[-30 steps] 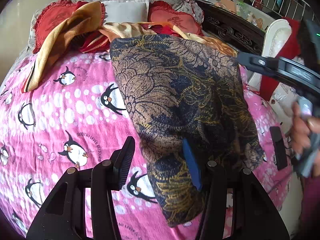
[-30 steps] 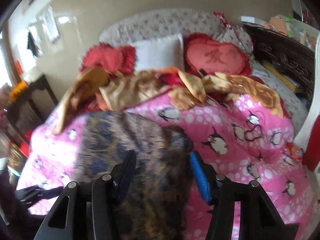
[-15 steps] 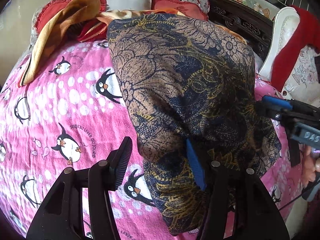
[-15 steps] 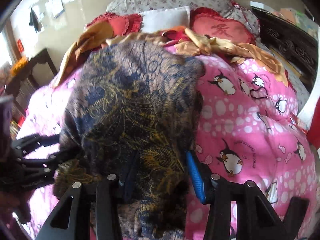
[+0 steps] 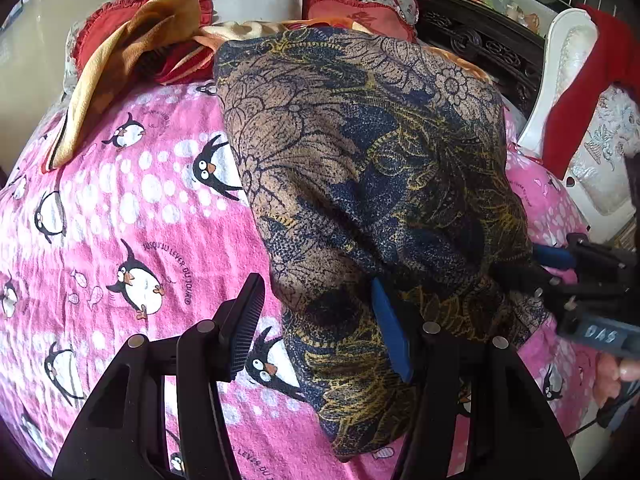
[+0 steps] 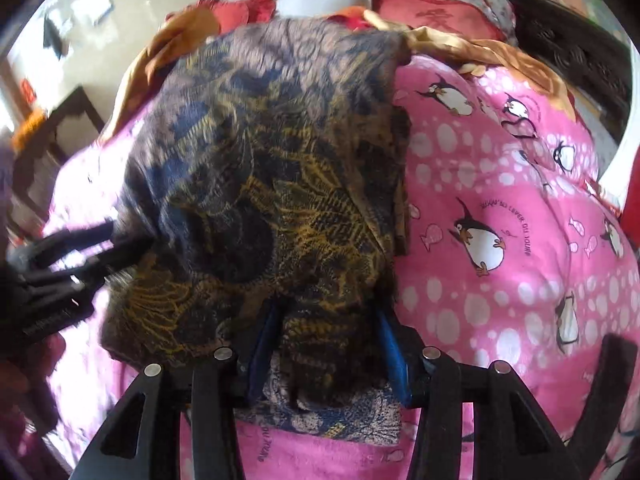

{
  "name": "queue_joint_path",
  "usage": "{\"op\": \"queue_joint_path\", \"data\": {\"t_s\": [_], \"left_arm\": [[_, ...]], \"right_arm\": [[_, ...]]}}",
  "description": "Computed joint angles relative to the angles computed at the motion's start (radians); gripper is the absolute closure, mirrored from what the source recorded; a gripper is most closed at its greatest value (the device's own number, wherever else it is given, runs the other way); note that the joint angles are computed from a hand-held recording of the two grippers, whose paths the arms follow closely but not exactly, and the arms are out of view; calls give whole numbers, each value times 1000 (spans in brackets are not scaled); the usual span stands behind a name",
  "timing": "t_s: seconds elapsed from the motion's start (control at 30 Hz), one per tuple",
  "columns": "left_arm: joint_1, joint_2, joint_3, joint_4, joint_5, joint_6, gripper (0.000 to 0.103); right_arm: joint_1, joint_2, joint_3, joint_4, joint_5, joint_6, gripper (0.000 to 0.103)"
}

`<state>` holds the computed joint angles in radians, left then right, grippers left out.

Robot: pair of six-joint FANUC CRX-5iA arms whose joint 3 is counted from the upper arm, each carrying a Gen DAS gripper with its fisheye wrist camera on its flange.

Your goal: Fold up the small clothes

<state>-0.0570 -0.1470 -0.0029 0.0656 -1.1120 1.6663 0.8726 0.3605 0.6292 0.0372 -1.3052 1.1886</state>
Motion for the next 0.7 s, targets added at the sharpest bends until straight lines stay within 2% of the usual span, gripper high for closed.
{"op": "queue_joint_path", "data": {"t_s": [0.23,0.37,0.47,0.53,0.57,0.63,0.7], "left_arm": [[19,-12,4,7,17,9,48],[54,-12,-7,53,50,0,48],[85,3,-13,111,50,-25,47],[112,6,-36,179,53,-54,44],[129,4,-56,224,57,-77,41],[161,-10,-110,315,87,-133,34],[178,-22,-156,373,120,-172,29]], "right_arm": [[12,-18,26,37,147,14,56],[13,51,121,89,205,5,54],[-1,162,263,120,163,3,54],[-15,277,412,152,54,6,54],[-26,301,446,138,29,6,54],[-61,250,389,49,70,-8,53],[-82,142,228,-7,188,-24,24]]}}
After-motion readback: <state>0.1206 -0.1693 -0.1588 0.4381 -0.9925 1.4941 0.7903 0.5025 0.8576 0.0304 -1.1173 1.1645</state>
